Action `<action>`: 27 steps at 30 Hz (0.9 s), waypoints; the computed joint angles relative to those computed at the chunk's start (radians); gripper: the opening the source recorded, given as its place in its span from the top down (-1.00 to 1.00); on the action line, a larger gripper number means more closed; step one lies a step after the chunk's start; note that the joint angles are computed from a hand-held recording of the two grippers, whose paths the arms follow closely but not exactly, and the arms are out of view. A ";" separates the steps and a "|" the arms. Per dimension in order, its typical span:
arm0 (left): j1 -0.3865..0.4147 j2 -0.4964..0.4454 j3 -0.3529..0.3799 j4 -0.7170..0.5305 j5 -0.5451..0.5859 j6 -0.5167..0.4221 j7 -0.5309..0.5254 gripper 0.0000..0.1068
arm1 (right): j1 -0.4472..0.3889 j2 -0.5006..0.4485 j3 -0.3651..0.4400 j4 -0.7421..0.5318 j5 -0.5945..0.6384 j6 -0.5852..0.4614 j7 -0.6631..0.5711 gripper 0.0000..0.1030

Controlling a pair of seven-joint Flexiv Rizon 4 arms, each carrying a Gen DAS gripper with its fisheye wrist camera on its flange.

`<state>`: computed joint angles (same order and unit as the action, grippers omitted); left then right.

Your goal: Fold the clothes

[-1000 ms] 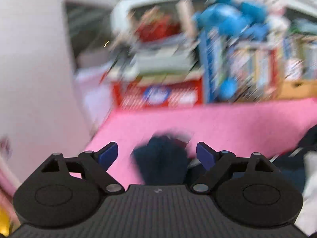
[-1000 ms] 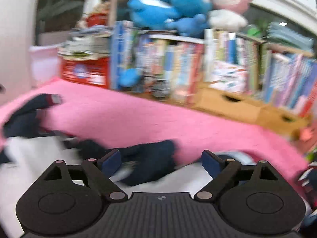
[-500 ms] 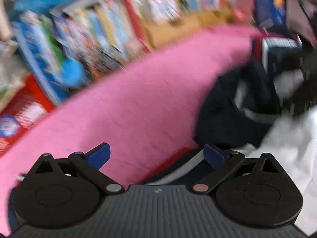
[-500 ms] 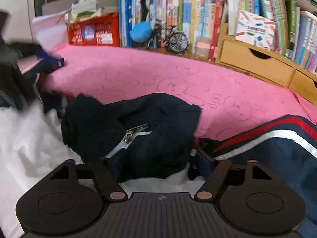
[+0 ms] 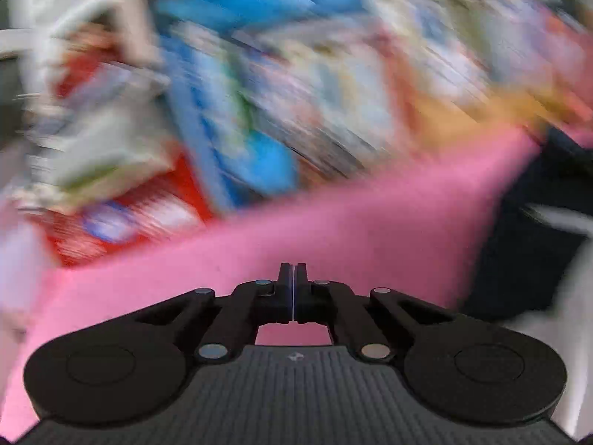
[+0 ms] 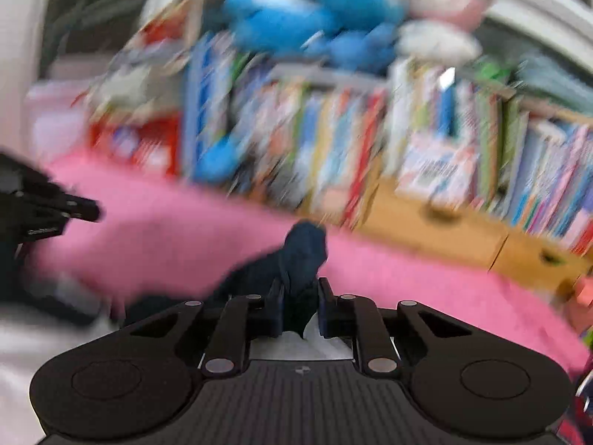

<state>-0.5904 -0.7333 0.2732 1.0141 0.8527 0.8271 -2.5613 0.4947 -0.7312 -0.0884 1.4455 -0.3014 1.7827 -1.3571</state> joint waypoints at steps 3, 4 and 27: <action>0.121 0.021 -0.091 0.043 -0.187 0.107 0.140 0.84 | -0.015 -0.102 -0.032 -0.158 -0.028 0.050 0.179 0.62; 0.191 0.046 -0.158 0.112 -0.301 0.192 0.255 0.73 | -0.054 -0.118 0.023 -0.193 -0.073 -0.017 0.192 0.62; 0.098 0.044 -0.062 0.302 -0.523 0.272 0.593 0.95 | -0.014 0.021 -0.071 0.134 0.094 0.010 0.059 -0.47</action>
<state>-0.4927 -0.6896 0.2117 1.3165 0.3292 1.0994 -1.9681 0.4810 -0.7106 -0.1594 1.5797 -0.2072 1.7923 -1.2986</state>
